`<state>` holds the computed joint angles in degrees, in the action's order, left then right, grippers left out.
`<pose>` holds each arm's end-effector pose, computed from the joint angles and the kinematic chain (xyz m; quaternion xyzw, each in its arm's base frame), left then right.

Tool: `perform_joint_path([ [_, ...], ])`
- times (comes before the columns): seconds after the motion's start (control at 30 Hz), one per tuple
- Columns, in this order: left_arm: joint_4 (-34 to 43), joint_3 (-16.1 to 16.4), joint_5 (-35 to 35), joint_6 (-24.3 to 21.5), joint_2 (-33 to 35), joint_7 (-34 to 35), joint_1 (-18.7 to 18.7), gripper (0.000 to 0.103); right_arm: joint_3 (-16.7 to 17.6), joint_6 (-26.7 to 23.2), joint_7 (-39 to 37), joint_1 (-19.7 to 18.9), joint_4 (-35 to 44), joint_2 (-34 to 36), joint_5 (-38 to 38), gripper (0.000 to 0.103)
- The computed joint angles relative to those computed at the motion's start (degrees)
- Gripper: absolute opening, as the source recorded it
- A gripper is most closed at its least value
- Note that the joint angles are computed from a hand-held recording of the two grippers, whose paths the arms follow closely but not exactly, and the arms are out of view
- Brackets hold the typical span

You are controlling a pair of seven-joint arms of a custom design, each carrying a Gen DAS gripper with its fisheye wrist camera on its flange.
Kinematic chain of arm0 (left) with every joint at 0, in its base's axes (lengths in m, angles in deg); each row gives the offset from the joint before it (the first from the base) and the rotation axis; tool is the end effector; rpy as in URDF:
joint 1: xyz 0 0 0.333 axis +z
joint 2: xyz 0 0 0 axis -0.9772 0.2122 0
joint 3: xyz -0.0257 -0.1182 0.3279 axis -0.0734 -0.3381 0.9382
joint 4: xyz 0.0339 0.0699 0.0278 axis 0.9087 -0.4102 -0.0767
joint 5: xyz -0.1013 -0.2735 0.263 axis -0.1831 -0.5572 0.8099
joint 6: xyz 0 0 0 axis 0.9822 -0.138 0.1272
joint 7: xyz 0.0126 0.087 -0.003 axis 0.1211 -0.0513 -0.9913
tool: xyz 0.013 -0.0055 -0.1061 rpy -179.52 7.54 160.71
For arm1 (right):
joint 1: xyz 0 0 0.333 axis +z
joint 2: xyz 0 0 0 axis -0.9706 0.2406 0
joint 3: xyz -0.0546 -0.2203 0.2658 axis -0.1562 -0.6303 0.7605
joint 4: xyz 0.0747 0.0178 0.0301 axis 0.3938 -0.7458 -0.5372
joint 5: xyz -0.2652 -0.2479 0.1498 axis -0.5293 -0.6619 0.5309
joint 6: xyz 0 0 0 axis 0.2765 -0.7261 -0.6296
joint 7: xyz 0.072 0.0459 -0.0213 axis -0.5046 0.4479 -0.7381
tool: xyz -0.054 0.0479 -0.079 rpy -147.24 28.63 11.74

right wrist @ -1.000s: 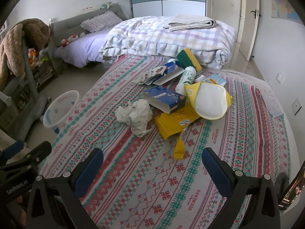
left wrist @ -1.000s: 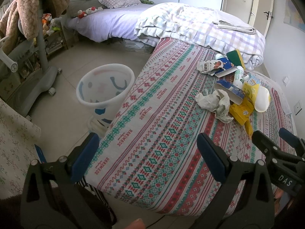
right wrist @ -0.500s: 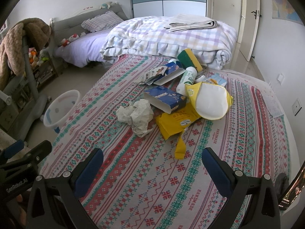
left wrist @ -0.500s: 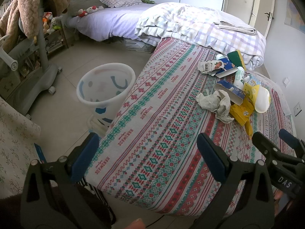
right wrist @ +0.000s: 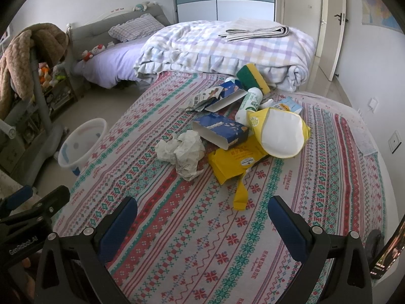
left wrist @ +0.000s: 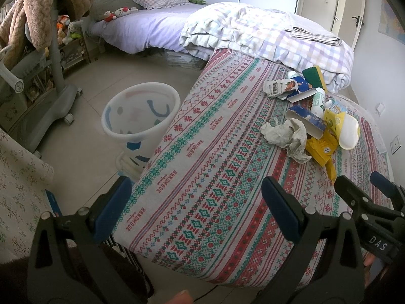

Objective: Collect trash

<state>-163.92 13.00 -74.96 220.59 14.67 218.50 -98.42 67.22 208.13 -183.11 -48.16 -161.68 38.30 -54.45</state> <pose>0.4508 -0.0860 0.3870 -0.5773 0.7431 -0.2739 0.1989 0.3858 0.3233 0.3825 -0.5221 0.7754 -0.2693 0.2313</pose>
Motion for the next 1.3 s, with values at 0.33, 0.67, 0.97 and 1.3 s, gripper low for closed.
perform_joint_path([
  [0.33, -0.1, 0.2, 1.1, 0.0, 0.1, -1.2, -0.1, 0.102, -0.1, 0.1, -0.2, 0.0, 0.0, 0.1, 0.2, 0.103],
  [0.67, -0.2, 0.2, 1.4, 0.0, 0.0, -1.4, 0.0, 0.102, -0.1, 0.1, -0.1, 0.0, 0.0, 0.0, 0.3, 0.103],
  [0.97, -0.4, 0.0, 2.4, -0.4, -0.2, -2.2, 0.2, 0.102, -0.1, 0.1, -0.2, 0.0, -0.1, -0.1, 0.5, 0.103],
  [1.3, 1.4, -4.3, 18.2, -7.2, -0.1, -13.4, 7.0, 0.102, -0.4, 1.5, -5.6, -2.2, -3.2, -3.9, 5.5, 0.103],
])
